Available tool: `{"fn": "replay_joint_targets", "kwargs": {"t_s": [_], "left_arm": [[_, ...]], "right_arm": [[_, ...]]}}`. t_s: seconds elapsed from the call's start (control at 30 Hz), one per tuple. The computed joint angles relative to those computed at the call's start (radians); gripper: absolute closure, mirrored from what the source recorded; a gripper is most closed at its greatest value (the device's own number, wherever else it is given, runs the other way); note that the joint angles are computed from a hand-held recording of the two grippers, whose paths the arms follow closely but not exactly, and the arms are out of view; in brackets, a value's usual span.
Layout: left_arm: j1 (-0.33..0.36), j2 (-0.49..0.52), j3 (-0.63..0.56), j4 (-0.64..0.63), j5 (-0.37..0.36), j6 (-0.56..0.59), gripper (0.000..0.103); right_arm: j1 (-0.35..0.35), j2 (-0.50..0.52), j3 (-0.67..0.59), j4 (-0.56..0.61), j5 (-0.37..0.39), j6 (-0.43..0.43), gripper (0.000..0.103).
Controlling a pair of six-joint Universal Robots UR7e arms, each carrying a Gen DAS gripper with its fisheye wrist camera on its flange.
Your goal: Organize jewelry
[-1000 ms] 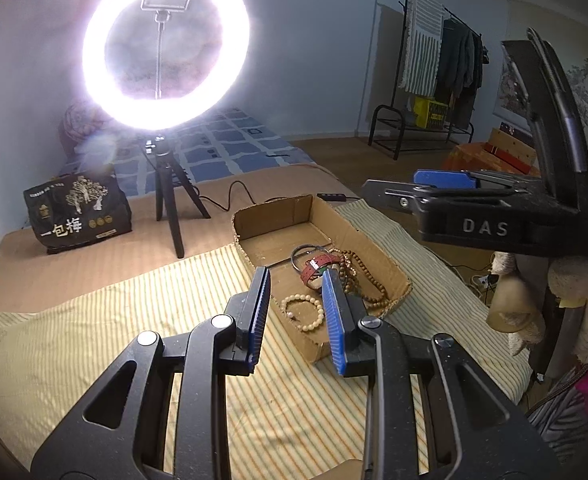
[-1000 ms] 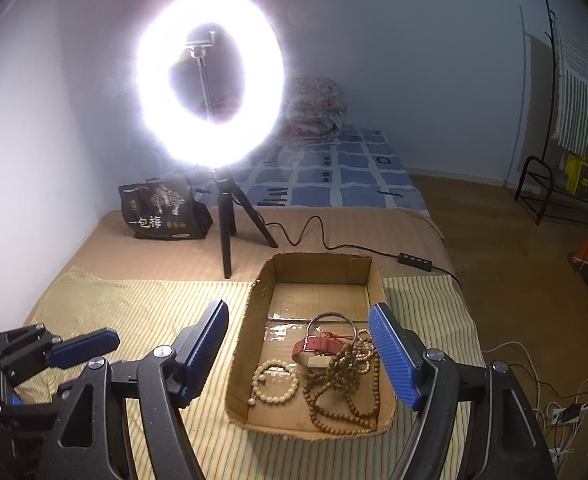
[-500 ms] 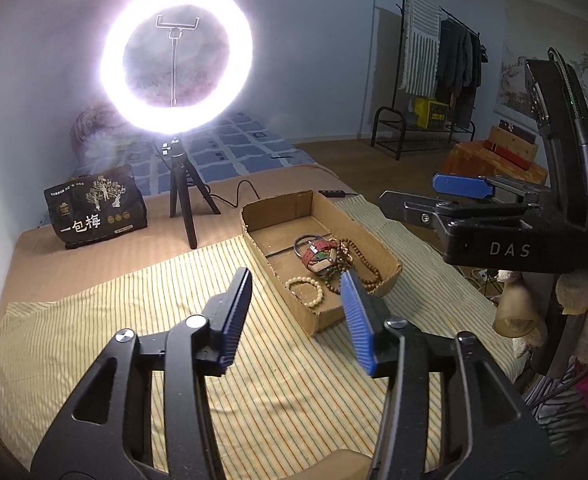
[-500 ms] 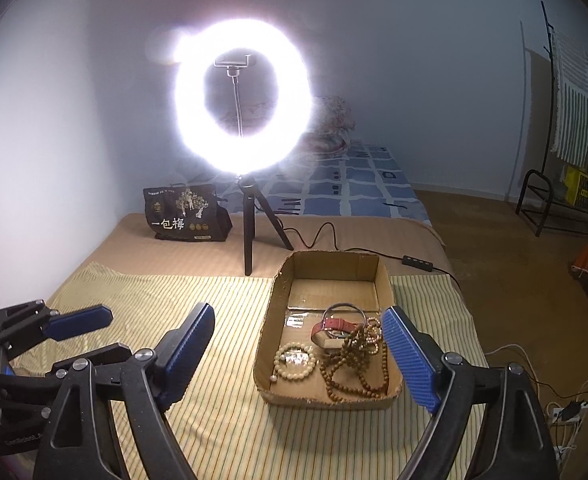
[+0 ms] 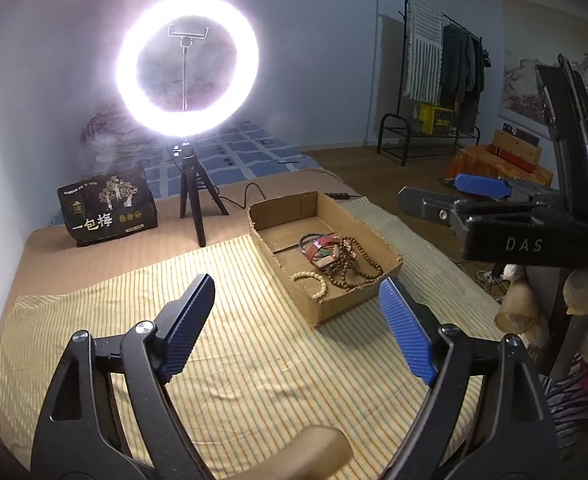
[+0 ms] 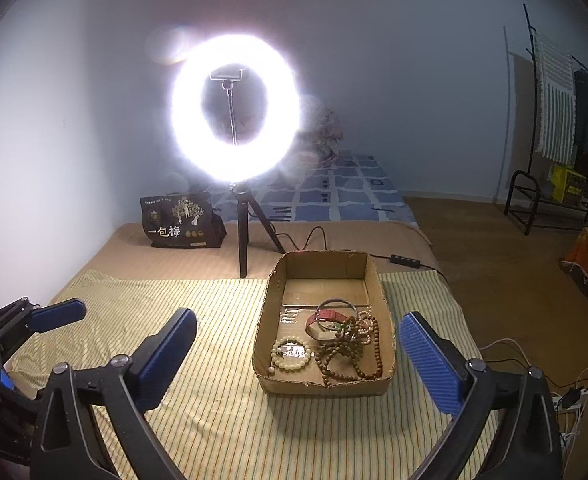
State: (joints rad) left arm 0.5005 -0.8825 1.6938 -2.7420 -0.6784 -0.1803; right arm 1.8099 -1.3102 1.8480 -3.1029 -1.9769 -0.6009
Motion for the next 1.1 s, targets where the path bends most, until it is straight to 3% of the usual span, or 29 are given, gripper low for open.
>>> {"fn": "replay_joint_targets", "kwargs": {"t_s": [0.13, 0.3, 0.63, 1.1], "left_arm": [[-0.008, -0.002, 0.012, 0.009, 0.041, 0.002, 0.006], [-0.016, -0.013, 0.031, 0.004, 0.073, -0.007, 0.002], [-0.012, -0.021, 0.033, 0.080, 0.067, -0.078, 0.001], [-0.004, -0.010, 0.011, 0.142, 0.085, -0.146, 0.001]], "right_arm": [[-0.002, 0.001, 0.006, -0.011, -0.001, -0.003, 0.000], [0.000, -0.003, 0.021, -0.011, -0.003, -0.012, 0.000], [0.004, -0.005, 0.064, -0.059, -0.020, -0.062, 0.000], [-0.014, 0.002, 0.048, -0.049, -0.034, -0.039, 0.000]]}}
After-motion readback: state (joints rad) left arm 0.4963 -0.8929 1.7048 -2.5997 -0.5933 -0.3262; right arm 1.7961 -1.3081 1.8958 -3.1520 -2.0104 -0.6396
